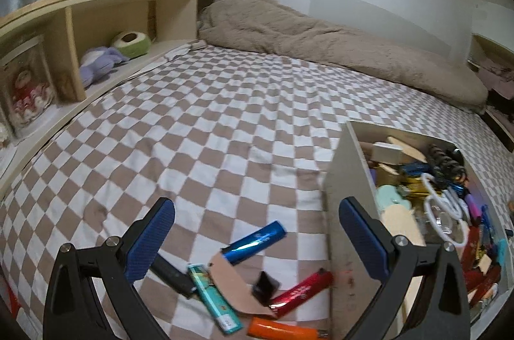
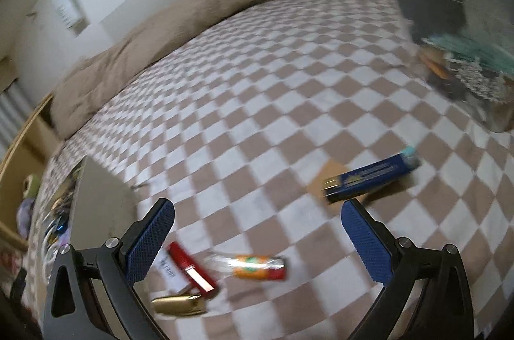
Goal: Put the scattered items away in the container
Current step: 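Move right tool to gold-capped blue lighter while left tool moves to blue First Look lighter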
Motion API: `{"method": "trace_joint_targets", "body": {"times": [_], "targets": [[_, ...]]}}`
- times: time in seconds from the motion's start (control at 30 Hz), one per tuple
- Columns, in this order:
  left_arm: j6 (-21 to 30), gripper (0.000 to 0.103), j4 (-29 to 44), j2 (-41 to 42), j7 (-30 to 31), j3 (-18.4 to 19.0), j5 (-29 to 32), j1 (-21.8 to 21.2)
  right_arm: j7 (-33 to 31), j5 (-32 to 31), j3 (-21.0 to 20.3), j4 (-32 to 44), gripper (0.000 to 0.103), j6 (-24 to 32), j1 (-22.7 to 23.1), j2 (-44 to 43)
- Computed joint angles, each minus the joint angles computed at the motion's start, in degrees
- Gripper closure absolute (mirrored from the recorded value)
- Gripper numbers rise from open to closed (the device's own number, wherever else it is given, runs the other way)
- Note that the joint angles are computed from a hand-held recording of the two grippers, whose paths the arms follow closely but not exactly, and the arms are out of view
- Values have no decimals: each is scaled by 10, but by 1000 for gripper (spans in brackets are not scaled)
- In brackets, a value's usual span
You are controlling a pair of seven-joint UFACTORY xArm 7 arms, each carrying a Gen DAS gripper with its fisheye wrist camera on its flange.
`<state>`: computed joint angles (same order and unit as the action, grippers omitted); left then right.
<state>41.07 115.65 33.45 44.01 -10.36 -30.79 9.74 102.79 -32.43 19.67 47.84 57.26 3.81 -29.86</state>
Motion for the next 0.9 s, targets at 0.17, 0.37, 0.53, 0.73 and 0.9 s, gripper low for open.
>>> {"method": "trace_joint_targets", "body": {"times": [0.17,0.37,0.53,0.73,0.9], "targets": [[-18,0,2,9,-21,14,27,-7,8,16,-12,-32,0,27,-4,-30],[-18,0,6,16,-39,15,46,-7,-12,8,-17,-78,0,28,-22,-76],[-24,0,-2,12,-34,14,57,-11,-32,-5,-27,-111,0,-11,-38,-102],[-13,0,16,25,-59,24,77,-16,-82,5,-34,-125,0,-58,-54,-88],[12,0,53,49,-98,34,102,-20,-116,22,-29,-112,0,-60,-53,-65]]}}
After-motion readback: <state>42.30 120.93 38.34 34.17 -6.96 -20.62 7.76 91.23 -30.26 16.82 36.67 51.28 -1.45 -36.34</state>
